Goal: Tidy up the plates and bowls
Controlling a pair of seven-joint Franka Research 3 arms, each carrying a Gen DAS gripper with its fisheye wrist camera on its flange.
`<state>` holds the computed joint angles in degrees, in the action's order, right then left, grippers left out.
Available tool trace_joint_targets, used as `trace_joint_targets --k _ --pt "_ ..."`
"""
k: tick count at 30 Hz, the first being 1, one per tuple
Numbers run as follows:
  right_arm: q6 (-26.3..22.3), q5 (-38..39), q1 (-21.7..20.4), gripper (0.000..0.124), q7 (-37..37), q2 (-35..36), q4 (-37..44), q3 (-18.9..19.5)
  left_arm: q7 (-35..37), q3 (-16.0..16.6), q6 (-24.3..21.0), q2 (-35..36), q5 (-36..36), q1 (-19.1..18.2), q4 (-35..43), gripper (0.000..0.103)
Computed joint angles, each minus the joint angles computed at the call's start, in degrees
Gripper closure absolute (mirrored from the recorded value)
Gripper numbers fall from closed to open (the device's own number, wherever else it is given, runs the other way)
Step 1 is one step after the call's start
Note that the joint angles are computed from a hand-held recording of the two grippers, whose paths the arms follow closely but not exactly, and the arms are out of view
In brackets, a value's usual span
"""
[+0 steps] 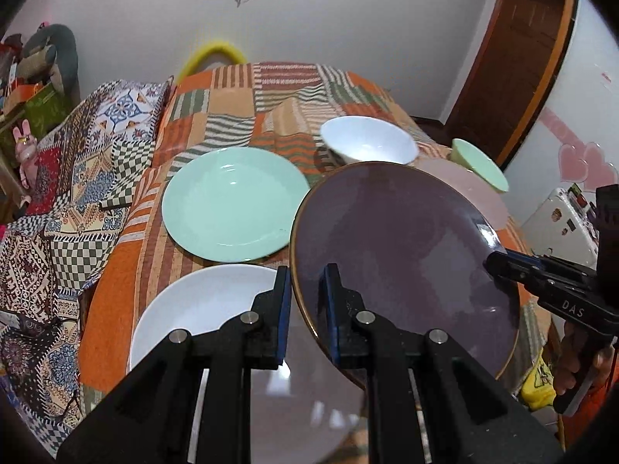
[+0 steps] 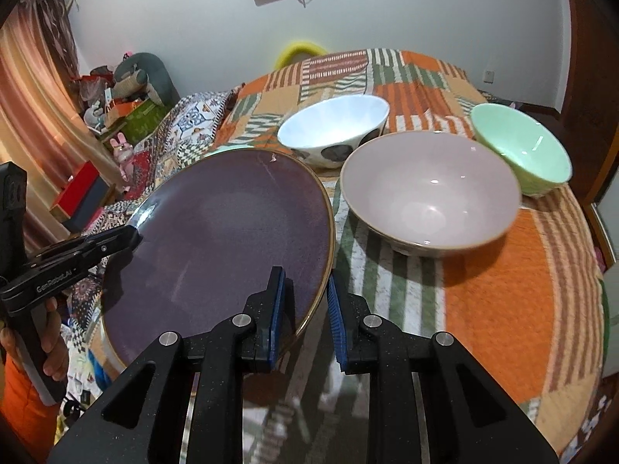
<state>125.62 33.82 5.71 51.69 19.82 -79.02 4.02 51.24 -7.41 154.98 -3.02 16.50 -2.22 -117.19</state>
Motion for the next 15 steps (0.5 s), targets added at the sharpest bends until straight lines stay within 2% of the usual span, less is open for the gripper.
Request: trace_joint_targets --k 7,15 --pt "0.85 2.25 -1.6 0.104 -2.37 -3.95 -4.65 -0.83 -0.99 -1.75 -2.35 -1.57 1.12 -2.03 0.16 0.087" --pt "0.94 2.81 -2.82 0.104 -3.57 -5.87 -7.99 -2.3 -0.61 -2.83 -4.48 -0.18 0.43 -4.54 1.25 0.087"
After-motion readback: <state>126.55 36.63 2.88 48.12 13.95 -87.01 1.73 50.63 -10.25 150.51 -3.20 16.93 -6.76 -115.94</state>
